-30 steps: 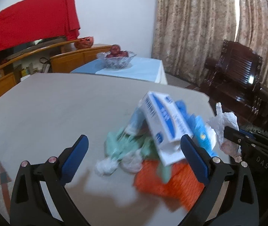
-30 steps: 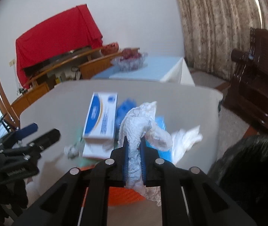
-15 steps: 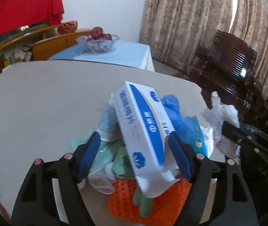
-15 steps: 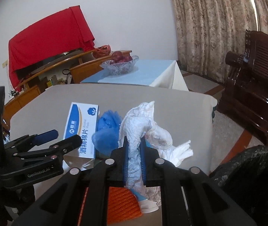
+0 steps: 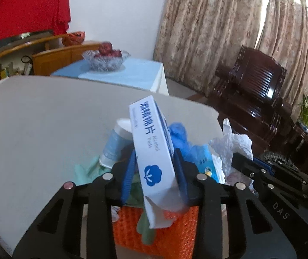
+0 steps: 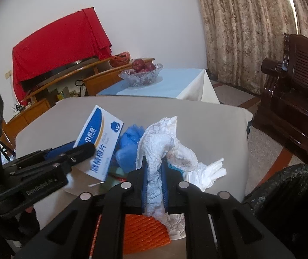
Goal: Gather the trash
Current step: 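Drop the wipes box and tissue into the black bin with both tools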
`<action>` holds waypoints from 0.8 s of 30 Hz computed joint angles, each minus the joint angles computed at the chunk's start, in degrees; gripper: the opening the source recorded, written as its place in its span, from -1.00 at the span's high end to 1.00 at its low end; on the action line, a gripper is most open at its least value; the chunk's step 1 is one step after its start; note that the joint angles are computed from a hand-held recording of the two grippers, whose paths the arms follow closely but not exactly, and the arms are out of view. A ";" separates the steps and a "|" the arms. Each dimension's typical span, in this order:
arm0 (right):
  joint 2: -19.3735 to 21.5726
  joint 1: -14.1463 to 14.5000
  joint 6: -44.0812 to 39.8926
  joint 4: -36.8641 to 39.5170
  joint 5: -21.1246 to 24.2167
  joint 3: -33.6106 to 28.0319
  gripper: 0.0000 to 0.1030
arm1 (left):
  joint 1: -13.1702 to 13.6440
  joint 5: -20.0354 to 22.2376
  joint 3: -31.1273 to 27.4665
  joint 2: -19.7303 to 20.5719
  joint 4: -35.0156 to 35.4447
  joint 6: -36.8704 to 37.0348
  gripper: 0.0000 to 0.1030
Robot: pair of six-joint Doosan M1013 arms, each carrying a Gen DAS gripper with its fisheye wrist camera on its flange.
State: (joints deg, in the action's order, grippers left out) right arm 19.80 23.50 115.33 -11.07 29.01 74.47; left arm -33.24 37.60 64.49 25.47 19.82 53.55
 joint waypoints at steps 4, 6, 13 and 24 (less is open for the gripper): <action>-1.31 0.13 1.67 -1.47 -1.42 0.83 0.78 | -0.67 -2.05 1.53 -1.91 3.99 -3.91 0.39; -2.30 0.19 3.90 -3.32 -2.30 1.56 0.78 | -1.29 -2.86 1.86 -2.73 5.31 -4.45 0.39; -7.58 -0.33 14.77 -12.84 -3.75 6.70 0.78 | -4.01 -5.04 1.27 -3.37 -1.53 4.50 0.40; -15.90 -3.55 30.20 -26.29 6.42 16.40 0.78 | -8.68 -3.12 -4.51 2.34 -22.55 25.96 0.40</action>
